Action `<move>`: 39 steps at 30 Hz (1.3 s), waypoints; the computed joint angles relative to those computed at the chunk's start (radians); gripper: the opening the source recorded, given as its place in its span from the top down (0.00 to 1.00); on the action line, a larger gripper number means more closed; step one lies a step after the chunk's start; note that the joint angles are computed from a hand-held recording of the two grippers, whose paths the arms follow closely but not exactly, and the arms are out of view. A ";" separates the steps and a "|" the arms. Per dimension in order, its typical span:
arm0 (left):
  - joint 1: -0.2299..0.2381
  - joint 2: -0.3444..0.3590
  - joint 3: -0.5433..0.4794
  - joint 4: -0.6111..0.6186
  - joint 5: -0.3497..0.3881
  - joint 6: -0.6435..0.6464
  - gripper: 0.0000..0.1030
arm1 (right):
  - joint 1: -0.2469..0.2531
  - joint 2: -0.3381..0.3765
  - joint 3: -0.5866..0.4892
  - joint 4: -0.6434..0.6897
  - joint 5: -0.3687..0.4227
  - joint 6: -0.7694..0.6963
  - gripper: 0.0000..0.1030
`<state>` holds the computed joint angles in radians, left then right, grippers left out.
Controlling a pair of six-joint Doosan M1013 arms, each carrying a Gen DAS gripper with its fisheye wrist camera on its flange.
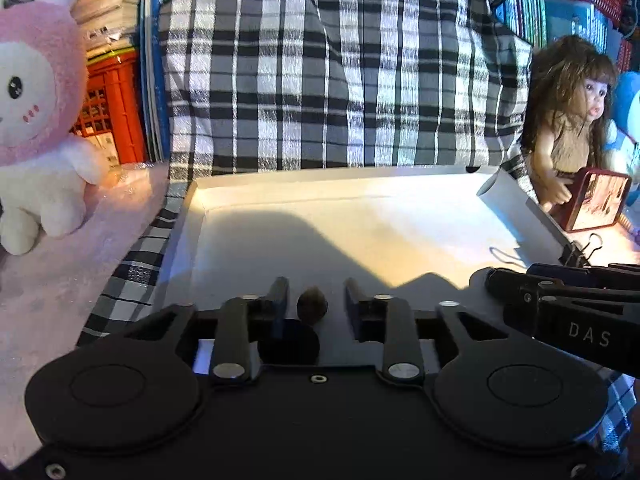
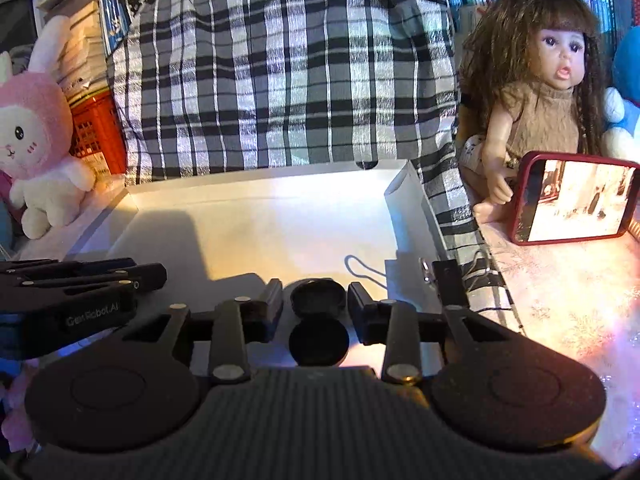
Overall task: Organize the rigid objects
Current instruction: 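Open the left tool to drop the brown ball while the right tool releases the puff, then lift both open tools out of the tray back toward the cloth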
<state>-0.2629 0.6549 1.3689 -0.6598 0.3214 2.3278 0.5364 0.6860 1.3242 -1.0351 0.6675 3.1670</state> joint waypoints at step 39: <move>0.078 -0.307 0.497 -1.017 -0.030 1.083 0.25 | 0.206 -0.165 0.311 -0.421 0.127 0.450 0.11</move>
